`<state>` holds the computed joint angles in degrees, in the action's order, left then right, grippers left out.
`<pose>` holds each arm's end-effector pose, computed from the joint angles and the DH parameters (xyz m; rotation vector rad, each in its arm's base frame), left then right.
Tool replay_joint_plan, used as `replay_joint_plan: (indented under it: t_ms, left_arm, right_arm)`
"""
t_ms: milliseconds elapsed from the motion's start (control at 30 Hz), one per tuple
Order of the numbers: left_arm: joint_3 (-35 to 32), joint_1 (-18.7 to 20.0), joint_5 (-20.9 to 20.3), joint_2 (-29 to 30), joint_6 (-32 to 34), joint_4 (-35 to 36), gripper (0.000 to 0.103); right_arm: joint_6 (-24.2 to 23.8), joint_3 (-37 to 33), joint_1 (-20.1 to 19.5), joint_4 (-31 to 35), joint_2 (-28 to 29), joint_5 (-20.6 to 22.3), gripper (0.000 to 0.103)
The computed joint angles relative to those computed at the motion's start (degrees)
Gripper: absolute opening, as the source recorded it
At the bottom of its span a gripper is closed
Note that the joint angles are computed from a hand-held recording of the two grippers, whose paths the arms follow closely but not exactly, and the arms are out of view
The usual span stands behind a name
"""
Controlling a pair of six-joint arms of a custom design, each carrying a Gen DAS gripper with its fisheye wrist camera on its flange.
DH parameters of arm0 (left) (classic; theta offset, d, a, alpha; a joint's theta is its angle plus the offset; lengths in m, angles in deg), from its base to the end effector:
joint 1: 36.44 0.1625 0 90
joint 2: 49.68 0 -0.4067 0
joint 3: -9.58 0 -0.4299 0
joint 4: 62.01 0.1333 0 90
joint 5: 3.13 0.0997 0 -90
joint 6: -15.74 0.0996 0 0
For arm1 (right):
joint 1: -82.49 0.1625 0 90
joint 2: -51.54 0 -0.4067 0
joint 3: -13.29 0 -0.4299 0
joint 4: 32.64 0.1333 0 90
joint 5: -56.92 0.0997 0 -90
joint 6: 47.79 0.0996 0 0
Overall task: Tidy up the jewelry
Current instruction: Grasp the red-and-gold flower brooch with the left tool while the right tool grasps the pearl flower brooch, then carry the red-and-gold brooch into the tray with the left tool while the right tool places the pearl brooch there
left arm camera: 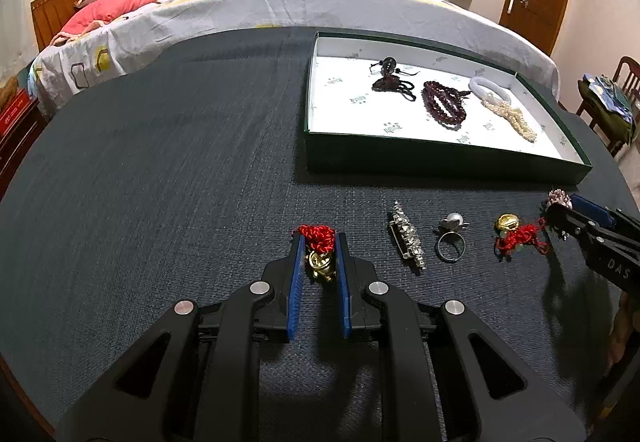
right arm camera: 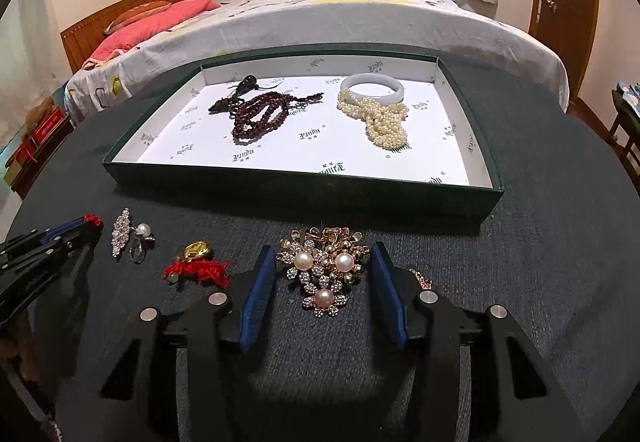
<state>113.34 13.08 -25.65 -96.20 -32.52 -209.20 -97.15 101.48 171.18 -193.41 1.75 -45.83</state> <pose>-0.2260 -0.6119 0.0579 -0.1423 2.1015 -0.9831 0.0945 -0.7380 0.1774 0.9992 -2.4524 0.5678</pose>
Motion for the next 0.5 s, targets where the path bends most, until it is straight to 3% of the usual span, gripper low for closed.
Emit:
replay_joint_plan:
  t_ms: [500]
  left_arm:
    - [0.1, -1.4, 1.2, -0.2, 0.5, -0.7, 0.015]
  right_arm:
    - [0.3, 2.8, 0.0, -1.2, -3.1, 3.0, 0.049]
